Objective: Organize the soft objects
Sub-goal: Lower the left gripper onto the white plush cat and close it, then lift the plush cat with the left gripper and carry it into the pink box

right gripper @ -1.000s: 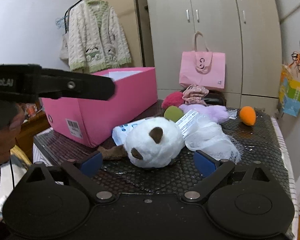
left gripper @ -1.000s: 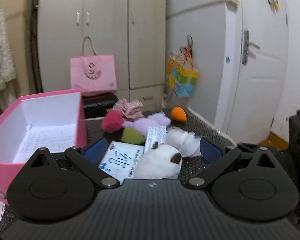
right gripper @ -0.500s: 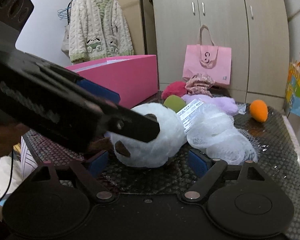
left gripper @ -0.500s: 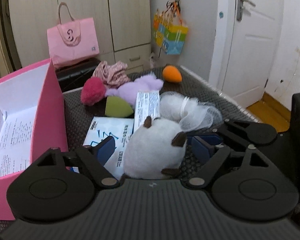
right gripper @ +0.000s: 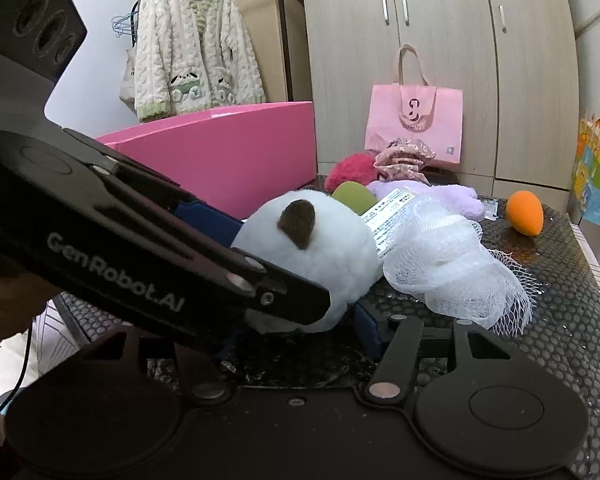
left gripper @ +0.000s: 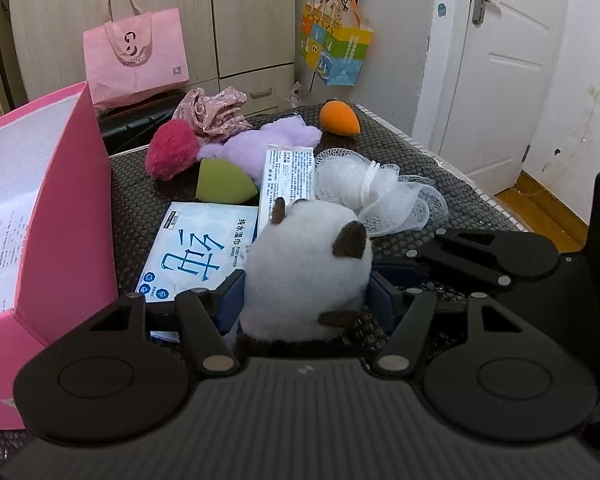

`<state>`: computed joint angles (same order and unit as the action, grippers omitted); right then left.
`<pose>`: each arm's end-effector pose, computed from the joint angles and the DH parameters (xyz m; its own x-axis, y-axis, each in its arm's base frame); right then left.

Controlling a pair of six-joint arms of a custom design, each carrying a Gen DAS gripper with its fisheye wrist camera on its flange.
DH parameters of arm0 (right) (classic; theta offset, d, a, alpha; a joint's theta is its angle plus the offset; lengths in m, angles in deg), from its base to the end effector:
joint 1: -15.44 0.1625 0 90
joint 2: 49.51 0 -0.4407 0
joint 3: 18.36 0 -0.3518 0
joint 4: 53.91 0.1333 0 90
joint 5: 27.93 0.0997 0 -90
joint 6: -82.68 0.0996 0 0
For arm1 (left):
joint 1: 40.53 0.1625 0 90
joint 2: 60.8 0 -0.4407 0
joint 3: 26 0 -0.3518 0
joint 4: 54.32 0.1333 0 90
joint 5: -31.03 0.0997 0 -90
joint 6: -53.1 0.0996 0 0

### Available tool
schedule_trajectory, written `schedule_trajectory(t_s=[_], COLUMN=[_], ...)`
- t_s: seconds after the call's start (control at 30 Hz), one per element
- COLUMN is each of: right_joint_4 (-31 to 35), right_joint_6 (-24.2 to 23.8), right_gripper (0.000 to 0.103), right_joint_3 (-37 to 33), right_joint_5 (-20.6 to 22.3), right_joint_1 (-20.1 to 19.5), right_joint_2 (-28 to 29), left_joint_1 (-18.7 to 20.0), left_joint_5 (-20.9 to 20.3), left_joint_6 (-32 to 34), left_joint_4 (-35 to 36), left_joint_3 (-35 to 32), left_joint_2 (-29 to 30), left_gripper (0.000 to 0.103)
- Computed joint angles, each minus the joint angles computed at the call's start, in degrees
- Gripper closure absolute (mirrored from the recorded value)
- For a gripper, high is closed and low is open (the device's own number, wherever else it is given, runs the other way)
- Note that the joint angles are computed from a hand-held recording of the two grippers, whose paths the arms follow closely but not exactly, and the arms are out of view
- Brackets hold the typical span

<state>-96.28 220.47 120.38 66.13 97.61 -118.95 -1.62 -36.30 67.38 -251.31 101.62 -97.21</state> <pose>0.0811 -0.3367 0.1122 -0.7670 -0.1545 0.6227 -0.6124 0.4656 -0.6388 -0.2565 -0.4277 0.0110 -0.4560 0.7811 -0.4265 0.8887 0.4249 -0.1721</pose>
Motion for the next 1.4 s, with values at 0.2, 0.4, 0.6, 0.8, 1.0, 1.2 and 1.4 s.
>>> schedule_trajectory(t_s=[0.2, 0.4, 0.6, 0.8, 1.0, 1.2, 1.4], right_joint_4=[-0.44, 6.18, 15.32, 27.46, 33.38, 44.68, 51.31], right_joint_6=[0.38, 3.54, 10.1, 15.12, 17.28, 18.79, 18.43], right_gripper=[0.04, 0.04, 0.04, 0.041, 0.041, 0.041, 0.041], right_joint_3=[0.82, -1.72, -5.21, -11.52, -15.61, -22.88, -28.58], right_joint_5=[1.62, 6.78, 8.88, 11.41, 11.73, 12.66, 14.11], right_joint_1=[1.67, 6.37, 9.74, 13.1, 16.57, 20.38, 23.94], right_joint_2=[-0.7, -1.6, -1.55, 1.03, 2.96, 5.36, 8.7], left_joint_1=[-0.85, -1.29, -0.77, 0.42, 1.66, 3.51, 4.98], left_joint_5=[0.04, -0.6, -2.2, -3.1, -3.94, -5.7, -6.58], left_joint_6=[0.97, -1.15, -4.78, -9.72, -13.3, -18.42, -21.59], left_joint_4=[-1.52, 2.72, 10.84, 21.46, 27.85, 33.65, 40.45], left_joint_3=[1.93, 3.2, 3.79, 2.66, 2.2, 1.49, -0.34], left_joint_2=[-0.97, -4.54, -9.93, -14.6, -19.34, -23.58, -27.49], left_gripper=[0.041, 0.041, 0.041, 0.041, 0.041, 0.041, 0.042])
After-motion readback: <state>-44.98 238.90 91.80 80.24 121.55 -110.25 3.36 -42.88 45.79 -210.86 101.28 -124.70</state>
